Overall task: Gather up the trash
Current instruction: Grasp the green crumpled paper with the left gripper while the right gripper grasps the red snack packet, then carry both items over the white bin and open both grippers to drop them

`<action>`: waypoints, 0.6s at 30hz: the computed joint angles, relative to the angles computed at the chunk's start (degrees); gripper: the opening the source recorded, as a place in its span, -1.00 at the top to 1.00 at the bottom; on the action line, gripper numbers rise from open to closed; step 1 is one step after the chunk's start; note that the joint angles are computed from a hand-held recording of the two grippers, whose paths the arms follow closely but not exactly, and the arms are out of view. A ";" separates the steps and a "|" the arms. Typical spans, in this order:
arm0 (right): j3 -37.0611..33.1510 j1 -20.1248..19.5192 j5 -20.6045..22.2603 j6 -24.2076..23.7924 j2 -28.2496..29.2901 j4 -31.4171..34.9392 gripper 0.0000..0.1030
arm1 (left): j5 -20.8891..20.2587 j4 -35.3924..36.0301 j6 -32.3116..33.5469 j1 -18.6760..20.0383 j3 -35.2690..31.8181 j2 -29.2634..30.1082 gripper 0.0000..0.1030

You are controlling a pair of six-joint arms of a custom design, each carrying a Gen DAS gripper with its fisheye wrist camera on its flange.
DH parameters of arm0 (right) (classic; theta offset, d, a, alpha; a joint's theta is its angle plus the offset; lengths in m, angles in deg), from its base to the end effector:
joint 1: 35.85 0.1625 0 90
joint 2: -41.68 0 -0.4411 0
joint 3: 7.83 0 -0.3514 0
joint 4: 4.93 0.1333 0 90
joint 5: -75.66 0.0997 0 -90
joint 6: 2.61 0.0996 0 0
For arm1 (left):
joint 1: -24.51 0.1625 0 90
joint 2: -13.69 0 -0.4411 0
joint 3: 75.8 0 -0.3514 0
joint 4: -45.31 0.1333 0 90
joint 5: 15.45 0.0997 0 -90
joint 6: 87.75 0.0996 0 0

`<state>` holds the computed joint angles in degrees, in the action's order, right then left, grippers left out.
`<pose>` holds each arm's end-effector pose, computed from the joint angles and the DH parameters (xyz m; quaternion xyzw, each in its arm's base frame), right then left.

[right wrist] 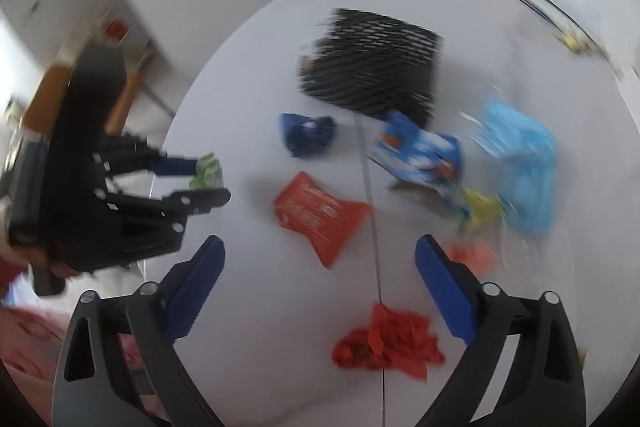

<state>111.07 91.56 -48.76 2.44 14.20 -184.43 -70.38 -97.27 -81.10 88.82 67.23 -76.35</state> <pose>0.3525 -0.3341 -0.0707 0.2709 -0.9159 0.0922 0.2816 0.0372 -0.3623 0.2408 0.2666 0.9155 -0.0465 0.2977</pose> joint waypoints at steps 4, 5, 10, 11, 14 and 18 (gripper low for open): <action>-4.76 -1.08 -1.44 -9.87 3.30 5.01 -0.59 | -0.20 4.40 -2.50 -0.50 -1.89 -3.60 0.32; -5.68 -1.62 -1.55 -11.83 3.92 6.10 -0.54 | -0.20 5.98 -3.03 -0.56 -2.56 -4.77 0.32; -8.54 -3.64 -1.34 -15.78 5.09 12.07 -0.13 | 1.27 10.88 -7.55 -2.57 -3.62 -9.36 0.32; -8.84 -3.91 -1.03 -15.99 5.02 13.42 0.06 | 1.54 11.30 -8.12 -2.57 -3.81 -9.98 0.32; -8.72 -4.16 -0.29 -15.77 4.78 14.32 0.19 | 1.67 13.12 -9.67 -2.17 -4.81 -11.80 0.32; -6.73 -4.14 1.25 -12.04 3.54 11.69 0.23 | 3.49 14.64 -11.43 -1.79 -5.61 -13.22 0.32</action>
